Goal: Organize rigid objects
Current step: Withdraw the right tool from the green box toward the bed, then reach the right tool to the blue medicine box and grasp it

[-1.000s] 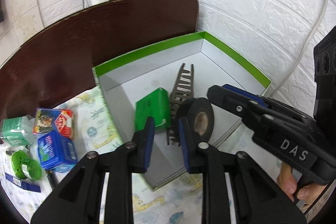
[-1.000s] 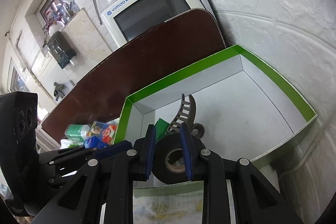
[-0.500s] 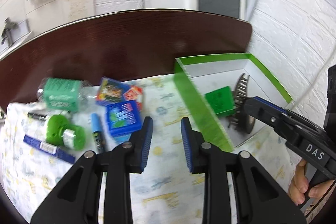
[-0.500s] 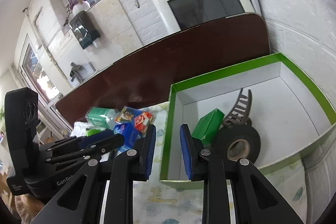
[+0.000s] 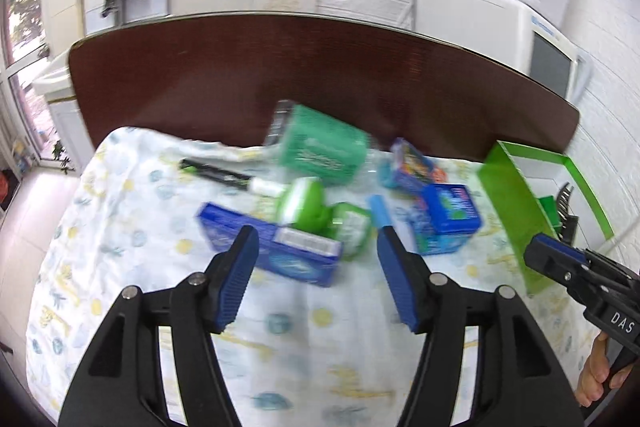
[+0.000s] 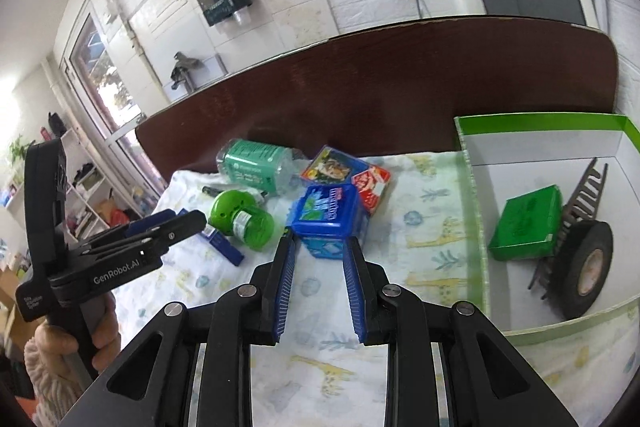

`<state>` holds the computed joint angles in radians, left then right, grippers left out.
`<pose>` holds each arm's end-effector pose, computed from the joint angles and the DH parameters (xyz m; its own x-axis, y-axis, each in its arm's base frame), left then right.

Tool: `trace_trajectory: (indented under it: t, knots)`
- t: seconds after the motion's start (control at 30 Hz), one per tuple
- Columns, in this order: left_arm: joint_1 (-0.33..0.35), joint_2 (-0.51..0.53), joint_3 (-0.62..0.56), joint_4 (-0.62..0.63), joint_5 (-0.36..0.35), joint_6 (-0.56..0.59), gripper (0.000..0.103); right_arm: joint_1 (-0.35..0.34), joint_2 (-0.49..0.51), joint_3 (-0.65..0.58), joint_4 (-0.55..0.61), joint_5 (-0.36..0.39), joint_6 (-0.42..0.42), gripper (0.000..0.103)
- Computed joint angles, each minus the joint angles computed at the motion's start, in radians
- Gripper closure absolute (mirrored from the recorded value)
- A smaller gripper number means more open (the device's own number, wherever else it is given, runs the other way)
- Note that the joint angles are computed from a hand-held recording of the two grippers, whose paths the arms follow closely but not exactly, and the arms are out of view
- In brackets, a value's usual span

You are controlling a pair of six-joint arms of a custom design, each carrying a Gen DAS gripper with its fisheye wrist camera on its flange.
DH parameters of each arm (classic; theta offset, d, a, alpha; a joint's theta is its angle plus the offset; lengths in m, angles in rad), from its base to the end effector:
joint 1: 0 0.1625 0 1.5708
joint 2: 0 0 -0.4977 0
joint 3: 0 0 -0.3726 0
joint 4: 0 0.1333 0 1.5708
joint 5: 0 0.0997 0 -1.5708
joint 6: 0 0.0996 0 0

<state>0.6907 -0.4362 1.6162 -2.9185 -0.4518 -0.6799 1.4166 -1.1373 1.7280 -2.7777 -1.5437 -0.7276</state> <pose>-0.3965 -0.6169 0.0020 -0.7841 -0.2076 -0.5849 0.3433 0.6399 -0.6875 0.0334 -0.6705 0.3830 -0.8228 -0.4332 0.3679 -0.5649 0.6940 -0.4463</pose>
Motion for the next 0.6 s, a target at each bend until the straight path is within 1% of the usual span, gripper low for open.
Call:
trace_trajectory:
  t: [0.07, 0.13, 0.17, 0.23, 0.3, 0.43, 0.53, 0.6]
  knots:
    - [0.009, -0.031, 0.051, -0.003, 0.029, -0.046, 0.035, 0.019, 0.015, 0.011, 0.004, -0.017, -0.013, 0.076]
    - [0.022, -0.059, 0.085, 0.026, 0.060, -0.111, 0.034, 0.038, 0.033, 0.017, 0.013, -0.031, -0.027, 0.076]
    - [0.029, -0.068, 0.098, 0.012, 0.061, -0.119, 0.034, 0.049, 0.043, 0.022, 0.014, -0.041, -0.035, 0.076]
    - [0.045, -0.082, 0.119, -0.057, 0.042, -0.088, 0.034, 0.072, 0.065, 0.034, 0.003, -0.061, -0.049, 0.076]
    - [0.063, -0.085, 0.127, -0.132, 0.012, -0.015, 0.036, 0.093, 0.089, 0.038, -0.003, -0.082, -0.058, 0.076]
    - [0.094, -0.086, 0.114, -0.191, -0.056, 0.088, 0.037, 0.124, 0.137, 0.035, -0.019, -0.121, -0.049, 0.076]
    - [0.113, -0.084, 0.098, -0.210, -0.090, 0.124, 0.042, 0.137, 0.159, 0.027, -0.032, -0.138, -0.031, 0.075]
    - [0.126, -0.084, 0.086, -0.211, -0.120, 0.143, 0.050, 0.139, 0.168, 0.020, -0.037, -0.129, -0.007, 0.075]
